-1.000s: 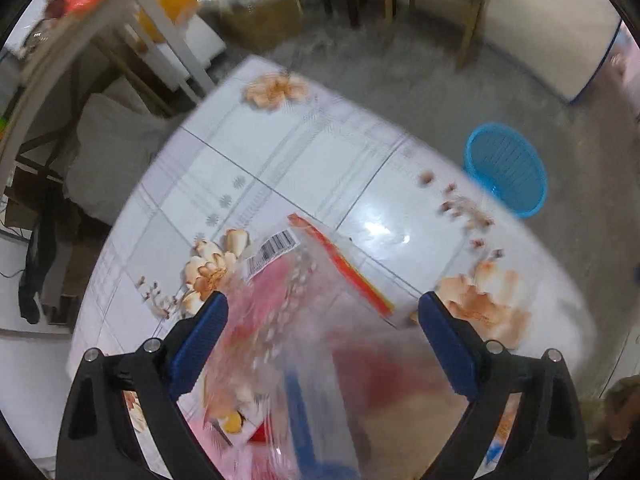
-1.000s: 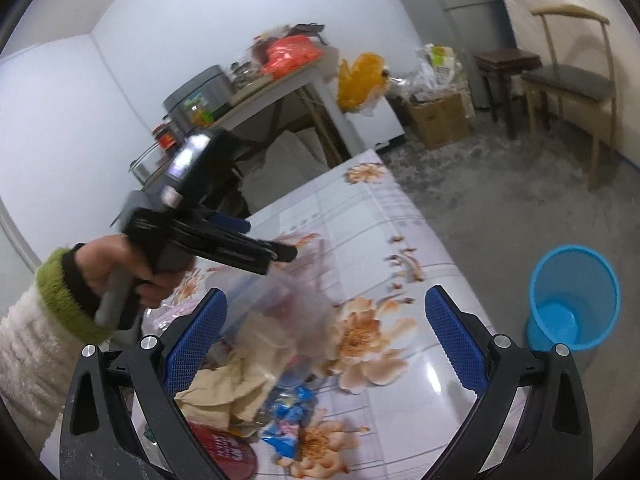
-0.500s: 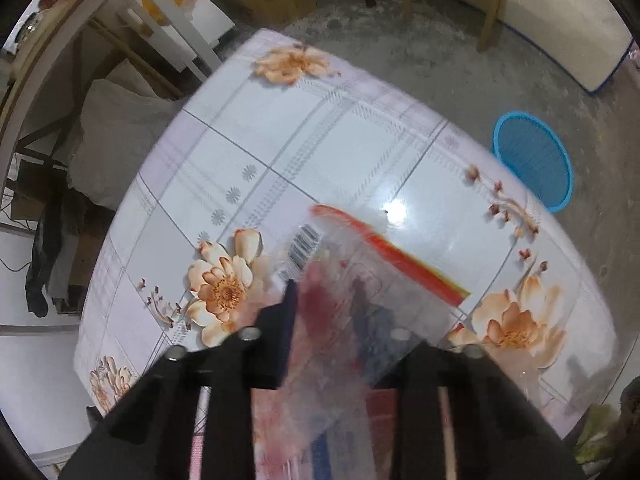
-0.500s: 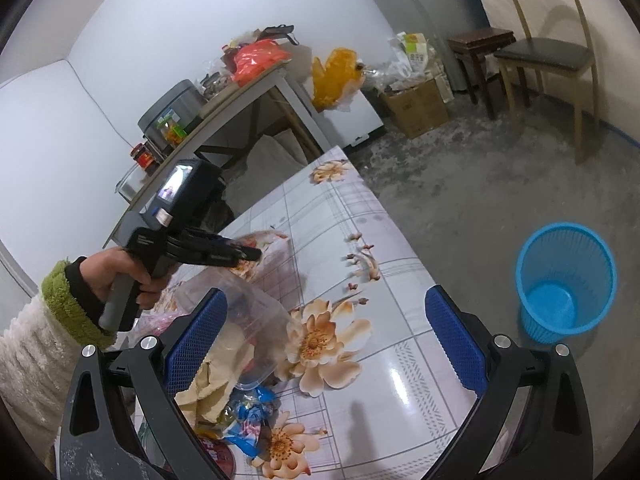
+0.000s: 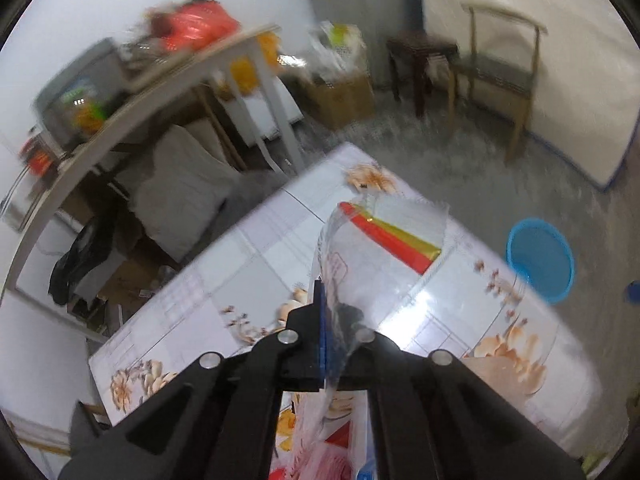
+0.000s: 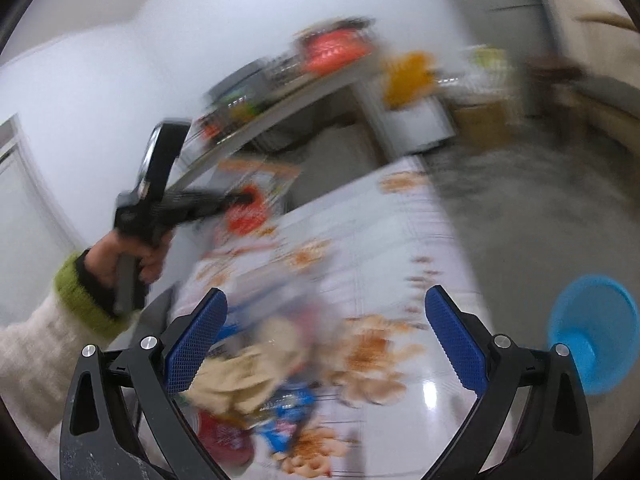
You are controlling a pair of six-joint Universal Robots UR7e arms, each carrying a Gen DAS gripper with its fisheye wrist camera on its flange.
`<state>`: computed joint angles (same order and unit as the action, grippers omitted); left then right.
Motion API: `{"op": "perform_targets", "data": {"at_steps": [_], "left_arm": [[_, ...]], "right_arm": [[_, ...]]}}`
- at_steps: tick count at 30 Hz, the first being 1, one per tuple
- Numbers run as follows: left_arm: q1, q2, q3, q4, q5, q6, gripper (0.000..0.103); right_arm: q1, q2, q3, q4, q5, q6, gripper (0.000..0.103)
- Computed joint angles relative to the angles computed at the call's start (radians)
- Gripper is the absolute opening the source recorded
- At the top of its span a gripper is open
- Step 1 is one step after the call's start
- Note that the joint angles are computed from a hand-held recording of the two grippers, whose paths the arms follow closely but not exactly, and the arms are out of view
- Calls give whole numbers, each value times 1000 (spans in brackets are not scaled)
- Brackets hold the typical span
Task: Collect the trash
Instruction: 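Grasp the clear plastic container with the right gripper while the left lifts the bag, then carry both items over the blue wastebasket while the left gripper releases the bag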
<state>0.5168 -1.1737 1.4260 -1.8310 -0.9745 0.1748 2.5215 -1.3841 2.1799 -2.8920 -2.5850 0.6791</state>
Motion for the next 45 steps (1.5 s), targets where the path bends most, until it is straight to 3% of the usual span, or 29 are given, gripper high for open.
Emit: {"op": "perform_targets", "data": {"at_steps": [2, 5, 9, 14, 20, 24, 28, 30, 38, 45], "left_arm": [[2, -32, -2, -5, -13, -32, 0], [5, -85, 2, 13, -46, -99, 0], [14, -159, 25, 45, -106, -180, 0], [24, -217, 52, 73, -148, -235, 0], [49, -236, 34, 115, -205, -276, 0], [47, -245, 45, 107, -203, -273, 0], [45, -241, 46, 96, -205, -268, 0], [43, -237, 45, 93, -203, -267, 0], [29, -253, 58, 78, -191, -266, 0], [13, -266, 62, 73, -223, -275, 0]], "right_arm": [[-74, -5, -23, -47, 187, -189, 96], [-177, 7, -72, 25, 385, -345, 96], [-298, 43, -141, 151, 547, -456, 96], [-438, 50, -174, 230, 762, -468, 96], [-495, 75, -234, 390, 899, -526, 96], [-474, 115, -279, 471, 849, -569, 96], [-458, 142, -291, 514, 758, -525, 96], [-457, 133, -274, 502, 756, -517, 84], [-404, 35, -187, 335, 713, -482, 83], [-338, -78, -66, 97, 638, -385, 82]]}}
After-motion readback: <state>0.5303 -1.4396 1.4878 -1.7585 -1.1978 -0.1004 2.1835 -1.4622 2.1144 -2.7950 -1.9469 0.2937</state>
